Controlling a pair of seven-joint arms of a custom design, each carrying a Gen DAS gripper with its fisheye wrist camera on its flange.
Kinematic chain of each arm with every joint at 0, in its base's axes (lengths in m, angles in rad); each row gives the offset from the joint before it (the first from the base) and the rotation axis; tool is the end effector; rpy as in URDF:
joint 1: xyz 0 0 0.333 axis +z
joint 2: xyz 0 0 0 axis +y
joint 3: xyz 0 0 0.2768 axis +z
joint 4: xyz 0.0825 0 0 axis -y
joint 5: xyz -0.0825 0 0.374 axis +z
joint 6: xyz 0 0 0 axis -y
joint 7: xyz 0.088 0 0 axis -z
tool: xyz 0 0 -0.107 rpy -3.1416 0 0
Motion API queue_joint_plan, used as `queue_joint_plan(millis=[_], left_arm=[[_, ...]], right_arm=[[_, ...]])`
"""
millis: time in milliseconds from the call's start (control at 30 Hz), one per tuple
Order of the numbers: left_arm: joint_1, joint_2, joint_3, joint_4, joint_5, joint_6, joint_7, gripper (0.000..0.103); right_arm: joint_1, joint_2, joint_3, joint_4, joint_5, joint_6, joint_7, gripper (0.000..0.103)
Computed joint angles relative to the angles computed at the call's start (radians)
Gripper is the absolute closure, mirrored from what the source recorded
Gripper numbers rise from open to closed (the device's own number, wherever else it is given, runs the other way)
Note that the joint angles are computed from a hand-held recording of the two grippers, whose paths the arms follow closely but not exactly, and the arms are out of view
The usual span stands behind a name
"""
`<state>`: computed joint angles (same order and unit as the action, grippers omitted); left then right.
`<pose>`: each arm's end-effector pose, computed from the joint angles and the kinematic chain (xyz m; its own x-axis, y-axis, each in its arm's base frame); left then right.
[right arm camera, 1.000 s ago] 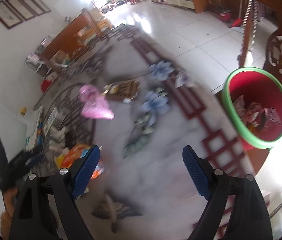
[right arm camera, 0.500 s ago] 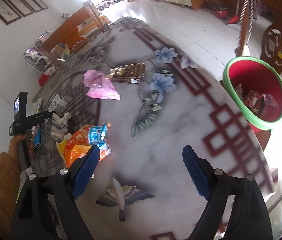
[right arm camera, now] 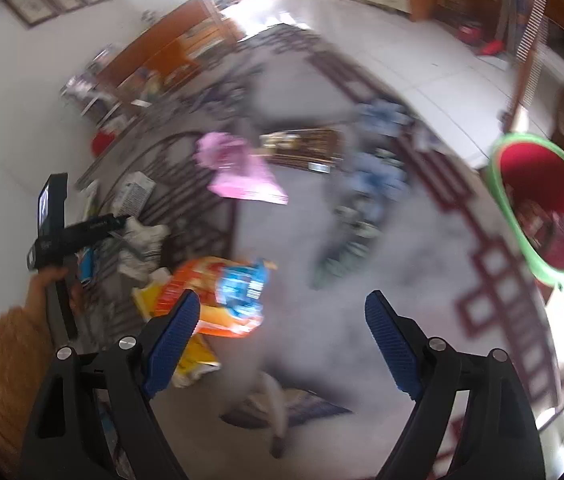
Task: Collect trash
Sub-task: 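Grasp the white milk carton with the left tool while the right tool grasps the patterned paper cup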
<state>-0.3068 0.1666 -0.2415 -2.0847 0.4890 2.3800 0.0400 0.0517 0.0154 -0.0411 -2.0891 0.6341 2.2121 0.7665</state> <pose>0.4912 -0.2924 0.3297 0.5982 -0.7985 0.0670 -0.7407 -0.5829 -0.3341 0.5527 0.0255 0.3979 0.4731 -0.8093 -0.3480 -0.8621 -0.3439 -0.3723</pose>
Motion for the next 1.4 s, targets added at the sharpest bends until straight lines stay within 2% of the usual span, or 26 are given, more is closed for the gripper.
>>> queue_joint_plan(millis=[133, 233, 333, 467, 533, 567, 600, 667, 733, 833, 1000, 1100, 1133, 1167, 1233, 1400], left_arm=[[-0.044, -0.099, -0.033, -0.112, 0.000, 0.003, -0.154, 0.044], [-0.068, -0.173, -0.054, -0.188, 0.000, 0.008, -0.258, 0.044], [-0.078, -0.218, -0.065, -0.231, -0.006, -0.008, -0.323, 0.044], [-0.081, -0.234, -0.067, -0.260, -0.005, 0.017, -0.377, 0.043], [-0.081, -0.243, -0.067, -0.278, -0.003, 0.047, -0.395, 0.038], [-0.081, -0.247, -0.068, -0.282, 0.003, 0.057, -0.402, 0.031], [-0.084, -0.251, -0.071, -0.284, 0.007, 0.055, -0.404, 0.025], [-0.085, -0.257, -0.072, -0.285, 0.020, 0.056, -0.398, 0.022], [-0.082, -0.259, -0.070, -0.285, 0.035, 0.060, -0.389, 0.022], [-0.071, -0.241, -0.060, -0.276, 0.043, 0.067, -0.362, 0.022], [-0.057, -0.207, -0.048, -0.255, 0.024, 0.077, -0.299, 0.022], [-0.050, -0.195, -0.044, -0.245, 0.026, 0.082, -0.285, 0.022], [-0.049, -0.190, -0.044, -0.239, 0.028, 0.079, -0.281, 0.022], [-0.048, -0.186, -0.043, -0.234, 0.029, 0.076, -0.279, 0.022], [-0.046, -0.181, -0.043, -0.228, 0.032, 0.075, -0.281, 0.022], [-0.046, -0.160, -0.042, -0.215, 0.044, 0.082, -0.291, 0.023]], right_arm=[[0.038, 0.024, 0.032, 0.033, -0.006, -0.027, -0.013, 0.021], [0.074, 0.081, 0.058, 0.097, 0.000, -0.080, 0.004, 0.021], [0.117, 0.147, 0.085, 0.160, -0.018, -0.107, 0.054, 0.021], [0.164, 0.229, 0.109, 0.238, -0.029, -0.148, 0.132, 0.021], [0.188, 0.277, 0.119, 0.288, -0.044, -0.174, 0.177, 0.021], [0.197, 0.297, 0.122, 0.310, -0.056, -0.186, 0.193, 0.021], [0.209, 0.315, 0.124, 0.324, -0.069, -0.187, 0.209, 0.021], [0.225, 0.328, 0.126, 0.330, -0.086, -0.167, 0.225, 0.021], [0.242, 0.345, 0.125, 0.339, -0.112, -0.146, 0.253, 0.021], [0.254, 0.390, 0.123, 0.383, -0.138, -0.166, 0.301, 0.015], [0.258, 0.439, 0.127, 0.433, -0.157, -0.198, 0.327, 0.015], [0.269, 0.458, 0.129, 0.449, -0.185, -0.200, 0.306, 0.021], [0.269, 0.452, 0.129, 0.439, -0.184, -0.185, 0.296, 0.034], [0.265, 0.448, 0.132, 0.434, -0.176, -0.181, 0.283, 0.041], [0.258, 0.454, 0.135, 0.446, -0.167, -0.204, 0.266, 0.041], [0.218, 0.364, 0.143, 0.371, -0.088, -0.152, 0.138, 0.042]])
